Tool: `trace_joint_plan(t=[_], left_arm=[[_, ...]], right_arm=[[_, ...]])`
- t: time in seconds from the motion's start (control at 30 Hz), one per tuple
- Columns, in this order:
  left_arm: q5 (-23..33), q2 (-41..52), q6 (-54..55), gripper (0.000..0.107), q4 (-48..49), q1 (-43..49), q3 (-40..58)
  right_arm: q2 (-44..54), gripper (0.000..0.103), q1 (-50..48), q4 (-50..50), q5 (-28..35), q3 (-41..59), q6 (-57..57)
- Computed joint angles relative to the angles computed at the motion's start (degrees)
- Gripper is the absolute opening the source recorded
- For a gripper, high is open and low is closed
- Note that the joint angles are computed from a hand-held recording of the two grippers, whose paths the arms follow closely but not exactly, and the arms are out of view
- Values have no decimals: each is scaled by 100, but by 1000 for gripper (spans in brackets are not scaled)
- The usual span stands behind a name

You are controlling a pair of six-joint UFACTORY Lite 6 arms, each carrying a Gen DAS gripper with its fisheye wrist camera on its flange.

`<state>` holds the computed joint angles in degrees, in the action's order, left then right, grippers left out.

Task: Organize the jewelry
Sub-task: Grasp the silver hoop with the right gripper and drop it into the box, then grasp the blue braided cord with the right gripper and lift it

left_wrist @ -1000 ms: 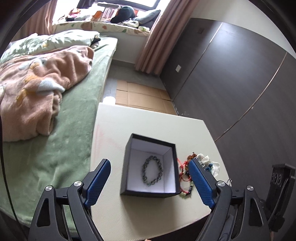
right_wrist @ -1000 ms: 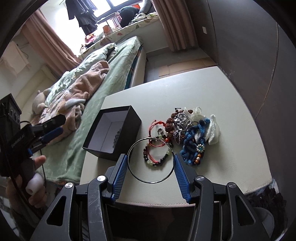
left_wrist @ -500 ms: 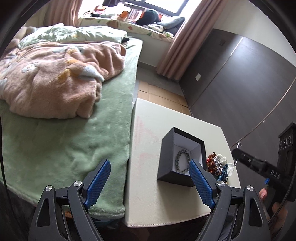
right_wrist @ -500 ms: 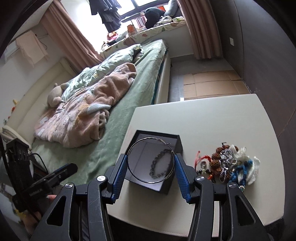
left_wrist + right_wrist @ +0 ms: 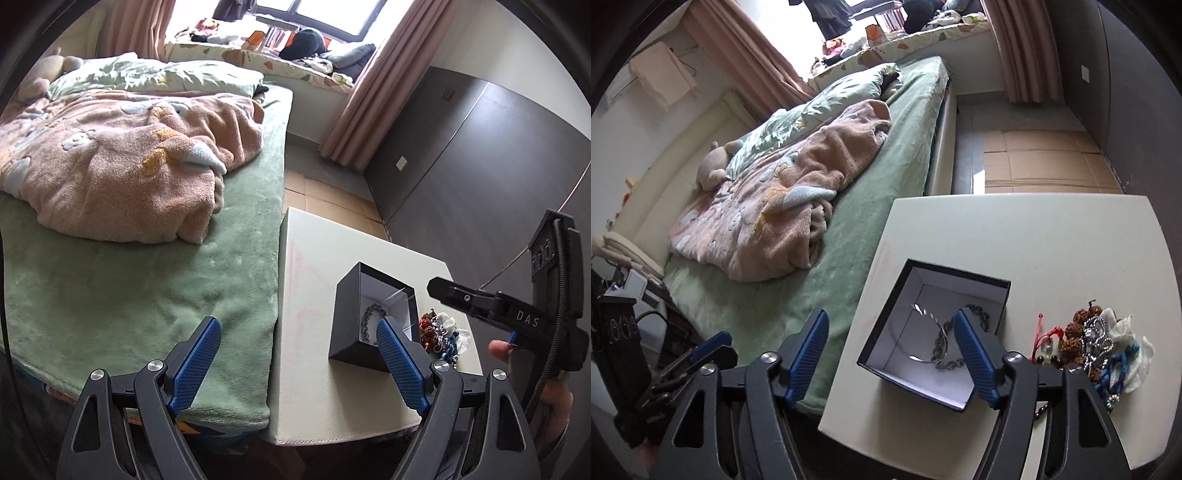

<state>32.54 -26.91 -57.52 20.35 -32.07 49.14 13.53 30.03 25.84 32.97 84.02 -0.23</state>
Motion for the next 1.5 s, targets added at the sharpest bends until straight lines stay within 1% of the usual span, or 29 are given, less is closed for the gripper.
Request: trace_joint_plan(t=[0.07, 0.13, 0.2, 0.27, 0.4, 0.5, 0.6, 0.77, 0.93, 0.97, 1.03, 1.1, 1.27, 1.33, 1.4, 1.5], left_arm=[[23, 12, -86, 86, 77, -57, 16], [15, 57, -148, 86, 121, -120, 50], [-26, 156, -194, 86, 162, -200, 110], [-72, 295, -306, 86, 263, -335, 196], [-185, 722, -493, 86, 420, -635, 499], [-251, 1119, -724, 86, 632, -913, 810], [-287, 1566, -941, 86, 824, -1213, 1157], [-308, 2269, -920, 86, 840, -1536, 1779], [-221, 2985, -753, 86, 833, -1768, 2552], [-203, 3119, -680, 85, 799, -1793, 2708], [-124, 3438, -487, 78, 688, -1859, 3087], [-34, 3779, -268, 75, 564, -1938, 3491], [211, 4652, 61, 66, 396, -2105, 4460], [279, 4987, 201, 60, 259, -2135, 4812], [393, 5286, 299, 57, 163, -2159, 5144], [617, 5681, 376, 55, 92, -2185, 5627]], right_arm=[[-180, 77, -113, 253, -17, -253, -197], [-498, 81, -222, 305, -98, -614, -237], [-862, 93, -360, 403, -178, -986, -334], [-1242, 94, -535, 521, -213, -1384, -438], [-1779, 94, -897, 419, -170, -1906, -328], [-2204, 94, -1239, 453, -86, -2311, -447], [-2559, 94, -1737, 935, 88, -2705, -1018], [-3140, 94, -2559, 1616, 274, -3346, -1881], [-3471, 94, -3449, 2298, 495, -3857, -2794], [-3521, 94, -3605, 2408, 523, -3946, -2950], [-3592, 94, -3911, 2645, 579, -4110, -3300], [-3574, 94, -4216, 2940, 673, -4236, -3704], [-3338, 92, -4840, 3584, 944, -4440, -4600], [-3184, 86, -5015, 3767, 1056, -4482, -4877], [-2997, 79, -5111, 3893, 1153, -4510, -5083], [-2721, 73, -5101, 4105, 1161, -4565, -5356]])
